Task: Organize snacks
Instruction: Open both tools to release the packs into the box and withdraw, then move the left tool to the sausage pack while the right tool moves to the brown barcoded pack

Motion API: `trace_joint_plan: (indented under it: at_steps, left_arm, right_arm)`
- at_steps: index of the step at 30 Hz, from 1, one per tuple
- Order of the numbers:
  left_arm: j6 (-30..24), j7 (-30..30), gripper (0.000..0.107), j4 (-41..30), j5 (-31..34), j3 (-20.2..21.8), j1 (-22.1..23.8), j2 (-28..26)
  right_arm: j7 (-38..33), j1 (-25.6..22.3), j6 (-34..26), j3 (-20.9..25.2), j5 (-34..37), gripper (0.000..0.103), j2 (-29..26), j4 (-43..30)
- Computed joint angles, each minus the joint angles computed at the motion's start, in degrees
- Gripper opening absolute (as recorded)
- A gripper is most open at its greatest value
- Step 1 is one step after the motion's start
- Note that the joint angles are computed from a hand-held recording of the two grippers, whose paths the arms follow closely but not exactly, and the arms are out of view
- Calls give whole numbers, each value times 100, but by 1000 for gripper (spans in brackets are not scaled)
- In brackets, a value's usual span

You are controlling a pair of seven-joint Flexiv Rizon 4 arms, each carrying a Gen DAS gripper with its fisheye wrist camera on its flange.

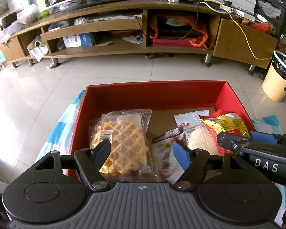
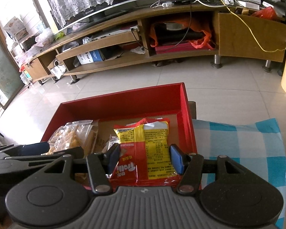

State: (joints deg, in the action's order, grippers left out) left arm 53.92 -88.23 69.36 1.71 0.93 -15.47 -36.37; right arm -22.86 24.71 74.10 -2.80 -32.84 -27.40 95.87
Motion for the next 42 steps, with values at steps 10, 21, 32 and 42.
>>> trace_joint_plan:
  at_steps: [10,21,32,42]
  left_arm:
    - [175,3,84,253,-31,-31,34,181]
    - [330,204,85,597,-131,-125,72,414]
    - [451,460,85,1095,-283,-224,100,700]
    - [452,645,86,1625,-485,-328,158,1014]
  right_arm:
    - [186,32,59,-93,-148,56,105,109]
    - [421,-10,120,-114,-328,56,267,298]
    - [493,-70,154,-14,-445,62,451,502]
    - [640,-84,189,39,-606,62,703,808]
